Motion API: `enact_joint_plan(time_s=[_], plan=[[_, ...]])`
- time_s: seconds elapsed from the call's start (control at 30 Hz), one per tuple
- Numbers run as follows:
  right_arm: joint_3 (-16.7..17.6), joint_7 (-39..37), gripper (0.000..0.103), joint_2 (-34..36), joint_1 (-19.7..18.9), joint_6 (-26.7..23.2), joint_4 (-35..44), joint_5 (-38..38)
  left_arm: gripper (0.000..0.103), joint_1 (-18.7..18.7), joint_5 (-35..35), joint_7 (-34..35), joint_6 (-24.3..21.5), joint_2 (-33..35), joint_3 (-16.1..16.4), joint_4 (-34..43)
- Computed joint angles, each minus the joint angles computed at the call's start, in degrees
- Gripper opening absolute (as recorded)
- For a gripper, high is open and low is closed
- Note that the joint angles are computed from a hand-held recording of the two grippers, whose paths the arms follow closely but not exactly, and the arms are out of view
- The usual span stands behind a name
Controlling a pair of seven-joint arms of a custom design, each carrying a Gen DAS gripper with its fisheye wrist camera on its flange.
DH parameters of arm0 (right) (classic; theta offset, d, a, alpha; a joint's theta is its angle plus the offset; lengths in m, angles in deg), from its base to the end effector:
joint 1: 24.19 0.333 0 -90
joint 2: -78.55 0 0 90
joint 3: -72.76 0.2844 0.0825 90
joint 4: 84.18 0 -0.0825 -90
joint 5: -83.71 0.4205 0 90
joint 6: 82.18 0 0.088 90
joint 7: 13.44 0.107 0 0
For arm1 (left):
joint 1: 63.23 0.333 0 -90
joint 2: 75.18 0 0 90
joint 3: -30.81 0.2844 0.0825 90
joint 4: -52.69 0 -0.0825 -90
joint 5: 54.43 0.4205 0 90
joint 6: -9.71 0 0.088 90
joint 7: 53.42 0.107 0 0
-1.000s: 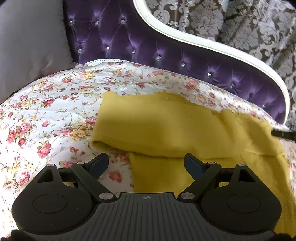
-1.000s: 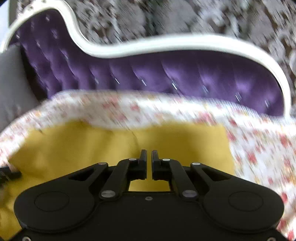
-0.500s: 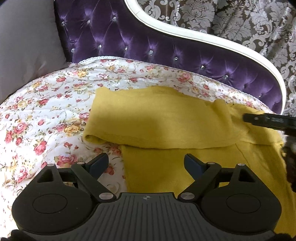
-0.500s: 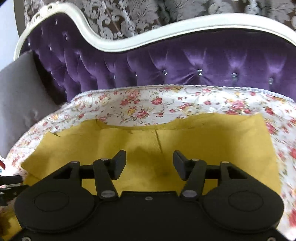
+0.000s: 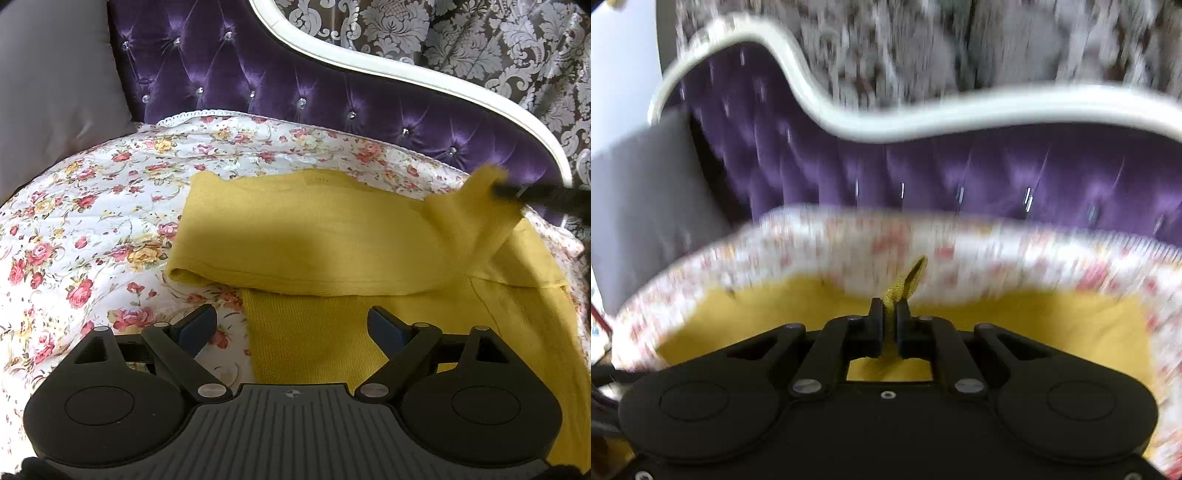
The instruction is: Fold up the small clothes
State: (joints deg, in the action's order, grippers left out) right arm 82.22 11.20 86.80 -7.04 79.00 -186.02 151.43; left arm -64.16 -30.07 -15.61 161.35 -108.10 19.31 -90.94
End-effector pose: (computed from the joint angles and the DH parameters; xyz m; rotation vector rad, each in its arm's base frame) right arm 0.6247 0.2566 0.5087 -1.8056 0.9379 -0.3541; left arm 0.4609 -0.1176 0.5130 -2.0462 1.3842 -0.7280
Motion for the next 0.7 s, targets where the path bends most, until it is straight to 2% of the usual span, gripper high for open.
enact_joint_plan(time_s=[0.07,0.17,0.23,0.47,0.57,0.6,0.67,0.7], plan=[[-0.3,-1.9,0.012,-2.4,-0.5,2.1,-1.1,2.5,0.089,0.0,0.3,0.2,-0.4,0.2,-0.1,0.2],[-2.1,2.5,0.012,-3.7,-0.5,5.8,-2.2,-0.9,0.089,0.0,0.5,0.2,-0.5,0.3,-0.1,0.3],[-3.4,9.4,0.012,-3.2,-0.5,8.3,-3.1,-8.7,0.089,-0.1,0.3,0.3,-0.4,0.4,0.1,0.3],[-6.4,31.2,0.014,0.3,-1.1,6.5,-5.3,-32.9,0.089,-0.2,0.1,0.8,-0.5,0.3,0.3,0.2],[-8.4,42.8,0.025,1.2,-0.2,6.1,-5.8,-44.2,0.089,-0.2,0.0,0.9,-0.3,0.3,0.4,0.2],[-8.5,45.0,0.043,0.4,-0.4,7.4,-7.4,-45.8,0.089,-0.1,0.0,0.9,-0.3,0.3,0.4,0.2],[-8.5,48.6,0.056,-1.0,-0.8,9.9,-9.6,-48.6,0.089,-0.1,0.0,1.0,-0.5,0.4,0.3,0.2],[-8.2,49.2,0.059,-2.0,-1.2,11.1,-11.0,-48.9,0.089,-0.1,0.1,1.1,-0.7,0.5,0.2,0.4]])
